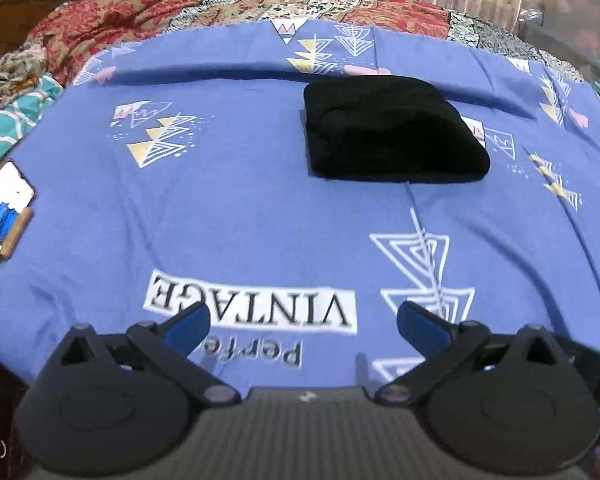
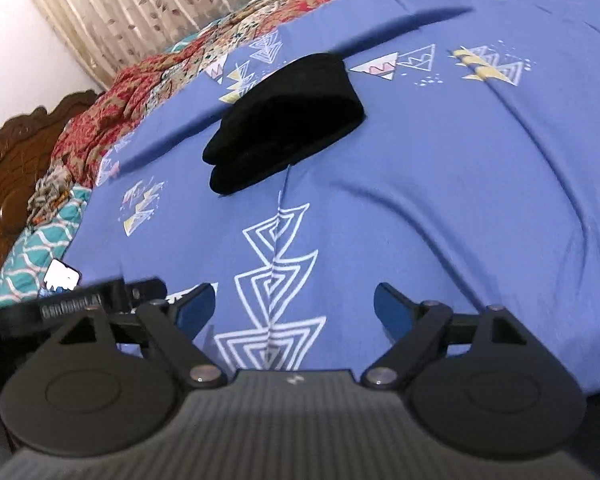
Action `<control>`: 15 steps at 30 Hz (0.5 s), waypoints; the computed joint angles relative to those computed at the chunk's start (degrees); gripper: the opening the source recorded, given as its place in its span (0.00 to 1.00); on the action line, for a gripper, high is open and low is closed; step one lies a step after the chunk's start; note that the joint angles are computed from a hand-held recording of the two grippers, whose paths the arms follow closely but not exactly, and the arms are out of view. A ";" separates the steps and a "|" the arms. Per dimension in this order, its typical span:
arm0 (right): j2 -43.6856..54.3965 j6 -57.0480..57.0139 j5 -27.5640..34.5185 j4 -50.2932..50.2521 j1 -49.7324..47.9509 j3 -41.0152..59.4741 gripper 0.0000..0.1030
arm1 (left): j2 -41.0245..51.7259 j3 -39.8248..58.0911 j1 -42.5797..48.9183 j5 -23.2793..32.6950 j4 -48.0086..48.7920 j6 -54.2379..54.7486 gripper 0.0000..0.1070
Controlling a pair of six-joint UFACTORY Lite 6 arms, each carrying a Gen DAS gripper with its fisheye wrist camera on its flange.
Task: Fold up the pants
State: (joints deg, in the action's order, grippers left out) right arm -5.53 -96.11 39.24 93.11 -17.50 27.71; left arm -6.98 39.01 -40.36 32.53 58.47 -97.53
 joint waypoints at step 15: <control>-7.59 4.01 -0.68 -2.57 2.00 -6.05 0.87 | -3.20 -2.35 -9.19 5.16 -6.57 2.35 0.96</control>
